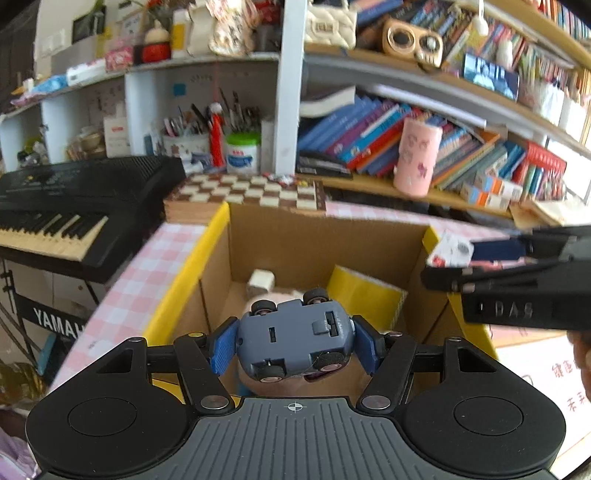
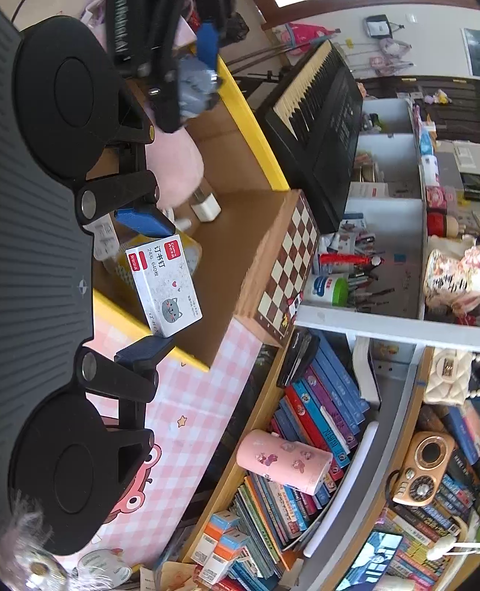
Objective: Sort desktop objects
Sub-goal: 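Lower both tools into the yellow box and open both grippers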
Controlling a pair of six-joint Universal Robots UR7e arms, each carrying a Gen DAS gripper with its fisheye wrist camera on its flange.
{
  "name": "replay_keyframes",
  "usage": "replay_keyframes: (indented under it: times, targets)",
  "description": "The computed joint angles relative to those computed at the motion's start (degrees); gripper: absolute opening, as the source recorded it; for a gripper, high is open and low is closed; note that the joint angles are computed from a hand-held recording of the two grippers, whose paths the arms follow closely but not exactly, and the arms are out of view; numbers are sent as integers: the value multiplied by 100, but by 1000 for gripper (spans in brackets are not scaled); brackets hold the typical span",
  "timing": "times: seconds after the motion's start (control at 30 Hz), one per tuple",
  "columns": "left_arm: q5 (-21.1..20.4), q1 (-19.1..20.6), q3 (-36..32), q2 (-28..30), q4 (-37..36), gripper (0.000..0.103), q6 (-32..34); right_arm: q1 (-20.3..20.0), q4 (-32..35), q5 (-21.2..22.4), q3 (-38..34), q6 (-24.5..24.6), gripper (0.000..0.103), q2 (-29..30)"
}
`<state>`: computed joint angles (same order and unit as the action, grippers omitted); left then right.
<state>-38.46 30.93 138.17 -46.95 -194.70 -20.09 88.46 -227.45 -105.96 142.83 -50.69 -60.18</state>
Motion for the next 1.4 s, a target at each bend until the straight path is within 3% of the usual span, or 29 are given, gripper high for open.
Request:
replay_keyframes:
  times: [0.1, 0.33, 0.53, 0.77, 0.9, 1.2, 1.4]
  targets:
    - [-183, 129, -102, 14, 358, 65, -163, -68, 248, 84, -92, 44, 56, -50]
    - [-139, 142, -194, 56, 664, 66, -166, -122, 646, 236, -197, -6, 56, -6]
    - [55, 42, -113, -74, 857, 79, -367, -95, 991, 192, -292, -62, 56, 88]
    - [274, -114, 170, -303, 673, 83, -737, -6, 1261, 56, -475, -46, 56, 248]
    - [486, -180, 341, -388, 467, 83, -919, 75, 1679, -242, -596, 14, 56, 290]
    - [609, -346, 612, -606, 409, 83, -1127, 195, 1390, -378, -555, -6, 61, 478]
    - [509, -483, 781, -714, 159, 83, -853, 251, 609, -233, -259, 294, 64, 445]
